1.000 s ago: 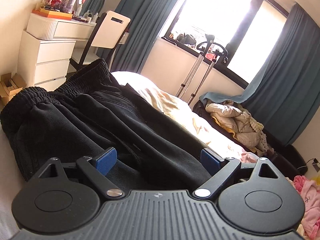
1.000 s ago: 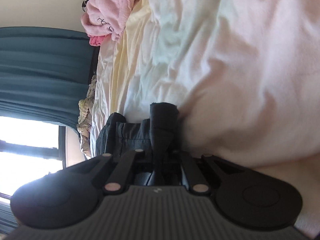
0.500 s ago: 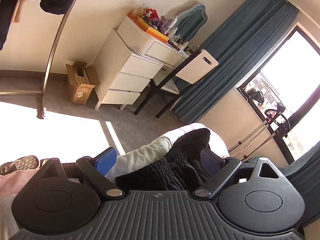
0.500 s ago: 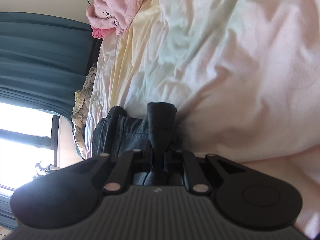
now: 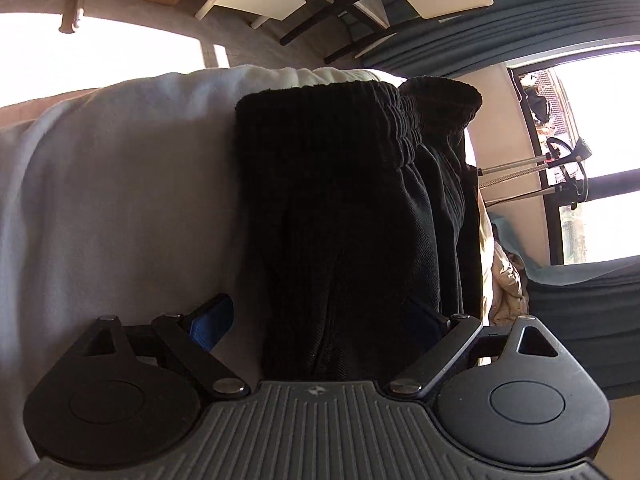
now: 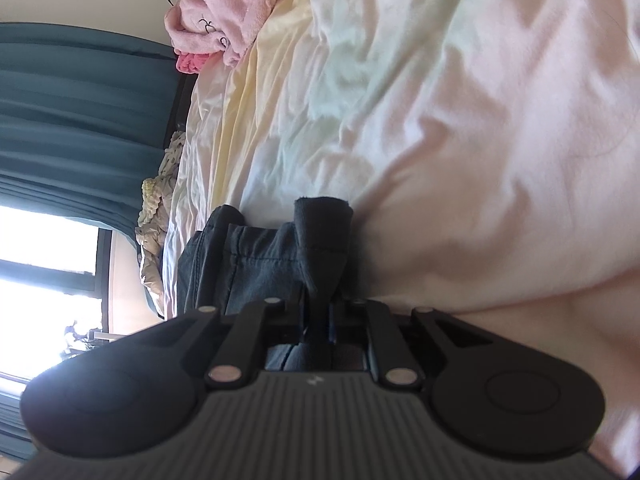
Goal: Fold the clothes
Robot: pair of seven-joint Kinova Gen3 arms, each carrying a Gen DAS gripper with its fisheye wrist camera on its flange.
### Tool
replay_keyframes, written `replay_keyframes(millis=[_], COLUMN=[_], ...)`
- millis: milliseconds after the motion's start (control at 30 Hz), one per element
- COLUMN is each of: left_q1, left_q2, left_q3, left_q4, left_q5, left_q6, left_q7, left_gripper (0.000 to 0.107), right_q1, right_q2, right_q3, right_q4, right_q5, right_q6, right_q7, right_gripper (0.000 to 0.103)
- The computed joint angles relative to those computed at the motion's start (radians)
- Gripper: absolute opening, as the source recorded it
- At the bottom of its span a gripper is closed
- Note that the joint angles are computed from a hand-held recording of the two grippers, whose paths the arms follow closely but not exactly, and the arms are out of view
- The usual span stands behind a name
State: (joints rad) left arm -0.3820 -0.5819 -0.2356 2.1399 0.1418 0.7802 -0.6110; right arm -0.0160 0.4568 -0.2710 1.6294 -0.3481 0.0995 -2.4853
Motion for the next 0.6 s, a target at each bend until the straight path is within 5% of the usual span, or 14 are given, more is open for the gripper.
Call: replay_keyframes(millis=[100, 167, 333, 600], left_q1=[-0.018, -0.028, -0.044, -0.038], left_q2=[0.064, 0.078, 0.008, -0.15], left_q3=[0.063, 0.098, 0.117, 0.114], left_q4=[-0.024, -0.036, 0.022, 0.111], left_q5=[-0.054, -0.094, -0.113, -0.087], left_q6=[0.001, 0.0, -0.076, -0.164], left_q7=[0.0, 0.001, 0.044, 0.051], left_gripper=[0.089, 0.077, 0.021, 0.018], right_q1=[0.008, 0.008, -0.022, -0.072], right_q2=[0.003, 0.005, 0.008, 0.006], right_q3=[-0.01, -0.011, 0.022, 0.083], right_q4=[0.002, 0.001, -0.01, -0.012], right_q5=[-0.002, -0.002, 0.003, 0.018], right_q6=[-0.002, -0.002, 0.004, -0.01], right_q7=[-0.001, -0.001, -0.011, -0.071], right_gripper=[0.013, 0.013, 0.014, 0.015])
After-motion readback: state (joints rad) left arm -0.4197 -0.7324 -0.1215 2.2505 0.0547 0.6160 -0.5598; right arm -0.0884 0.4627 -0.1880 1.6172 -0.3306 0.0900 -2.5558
